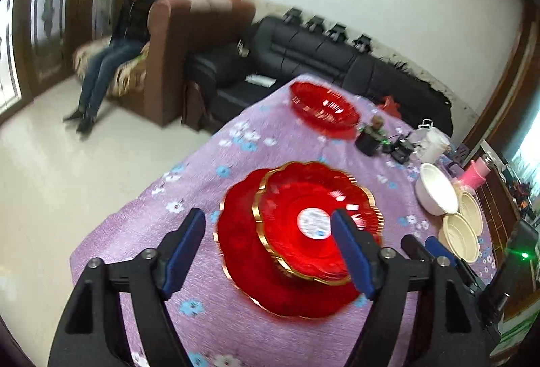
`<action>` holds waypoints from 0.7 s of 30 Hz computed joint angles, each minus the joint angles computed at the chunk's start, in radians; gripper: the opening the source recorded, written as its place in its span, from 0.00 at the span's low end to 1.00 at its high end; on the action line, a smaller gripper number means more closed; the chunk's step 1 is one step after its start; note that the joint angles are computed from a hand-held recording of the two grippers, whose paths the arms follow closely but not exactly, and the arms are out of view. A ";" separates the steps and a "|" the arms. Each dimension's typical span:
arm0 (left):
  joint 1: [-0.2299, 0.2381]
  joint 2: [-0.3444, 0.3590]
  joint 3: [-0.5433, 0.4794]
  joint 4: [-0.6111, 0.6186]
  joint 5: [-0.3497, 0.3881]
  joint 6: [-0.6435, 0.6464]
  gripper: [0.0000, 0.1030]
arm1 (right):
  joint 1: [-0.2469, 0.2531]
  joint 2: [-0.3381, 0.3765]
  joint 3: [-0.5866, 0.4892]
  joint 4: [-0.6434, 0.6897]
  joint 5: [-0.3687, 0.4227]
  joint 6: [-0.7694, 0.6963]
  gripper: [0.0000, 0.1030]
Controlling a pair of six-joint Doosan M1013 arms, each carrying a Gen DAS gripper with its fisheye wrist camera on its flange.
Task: Organize plates and bowls
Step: 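Lift the right tool away from the plate stack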
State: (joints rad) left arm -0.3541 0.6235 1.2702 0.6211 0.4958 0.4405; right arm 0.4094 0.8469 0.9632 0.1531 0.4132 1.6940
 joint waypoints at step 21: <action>-0.128 0.136 -0.196 -0.510 0.049 0.706 0.76 | -0.215 -0.195 0.325 -0.508 -0.109 0.718 0.80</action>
State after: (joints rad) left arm -0.4823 0.7593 1.0743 0.1111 0.5448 1.1462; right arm 0.1941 0.6522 1.2881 -0.3544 0.3045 2.4119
